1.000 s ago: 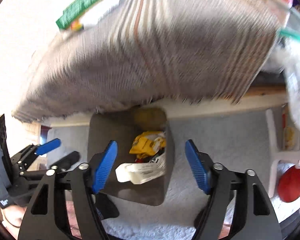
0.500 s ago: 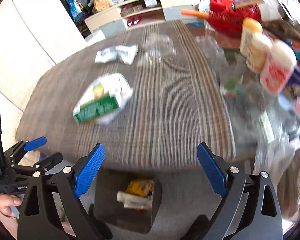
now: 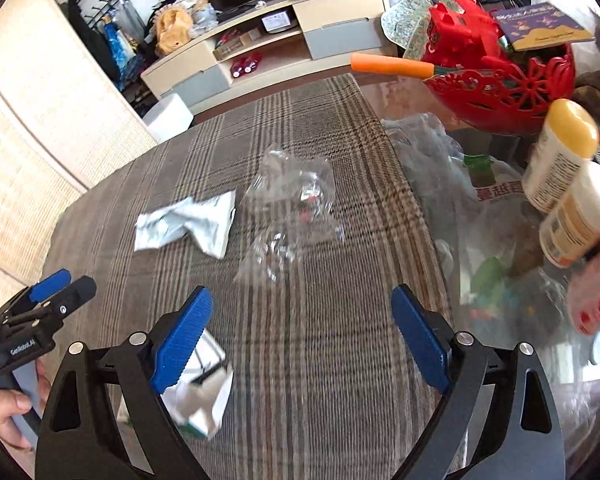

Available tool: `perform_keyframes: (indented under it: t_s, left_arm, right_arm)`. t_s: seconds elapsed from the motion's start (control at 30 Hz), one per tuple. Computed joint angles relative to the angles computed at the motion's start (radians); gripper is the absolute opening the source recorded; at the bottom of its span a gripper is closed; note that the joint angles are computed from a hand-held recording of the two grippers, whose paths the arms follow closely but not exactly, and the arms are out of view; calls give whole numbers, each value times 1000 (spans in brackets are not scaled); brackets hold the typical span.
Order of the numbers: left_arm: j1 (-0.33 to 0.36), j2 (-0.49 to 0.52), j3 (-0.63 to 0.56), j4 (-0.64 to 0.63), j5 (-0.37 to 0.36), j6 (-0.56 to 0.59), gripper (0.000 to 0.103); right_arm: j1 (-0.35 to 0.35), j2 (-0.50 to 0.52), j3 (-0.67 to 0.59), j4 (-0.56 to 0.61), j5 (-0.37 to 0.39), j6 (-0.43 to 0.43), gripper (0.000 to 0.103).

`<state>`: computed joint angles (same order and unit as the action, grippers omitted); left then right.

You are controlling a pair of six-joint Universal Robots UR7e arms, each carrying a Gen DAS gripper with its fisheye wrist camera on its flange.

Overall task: Collect trash
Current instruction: 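Grasp the silver foil wrapper with the left tool while the right tool grasps the clear plastic bag, then carry the foil and plastic bag over the bin and open both tools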

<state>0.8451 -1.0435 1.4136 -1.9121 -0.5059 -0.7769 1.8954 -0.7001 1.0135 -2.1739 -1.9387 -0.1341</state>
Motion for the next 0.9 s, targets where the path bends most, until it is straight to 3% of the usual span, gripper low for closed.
perform_keyframes:
  t_s: [0.2,0.57,0.67,0.7,0.73,0.8,0.87,0.9]
  left_arm:
    - [47,79,-114,25,30,71,90]
    - [119,181,-241,-59,-56,197,95]
    - [135,201,-263,-48,-79,211,95]
    - [139,205,-265,-55,-91,220,92]
    - [144,208,-267,-65,-102,234,89]
    - [151,206,-256,-120,-146,274,73]
    - [149,209,-257,-128,-146,285,66]
    - [148,214,-260,-124,-144,293,55]
  right_arm:
    - [0,111,-161,34,-18,-17,90]
    - [-10,227,-308,86,-37,-42,85]
    - [-15,238,-312,96,-34,-51,76]
    - [-17,242,-314,103,-33,-57,73]
    - [-16,238,-299,80,-39,-71,63]
    - [-11,234,-279,47,-64,-105,48]
    - [-12,228,-267,31,-67,-116,45]
    - [-12,224,-259,24,-66,-122,42]
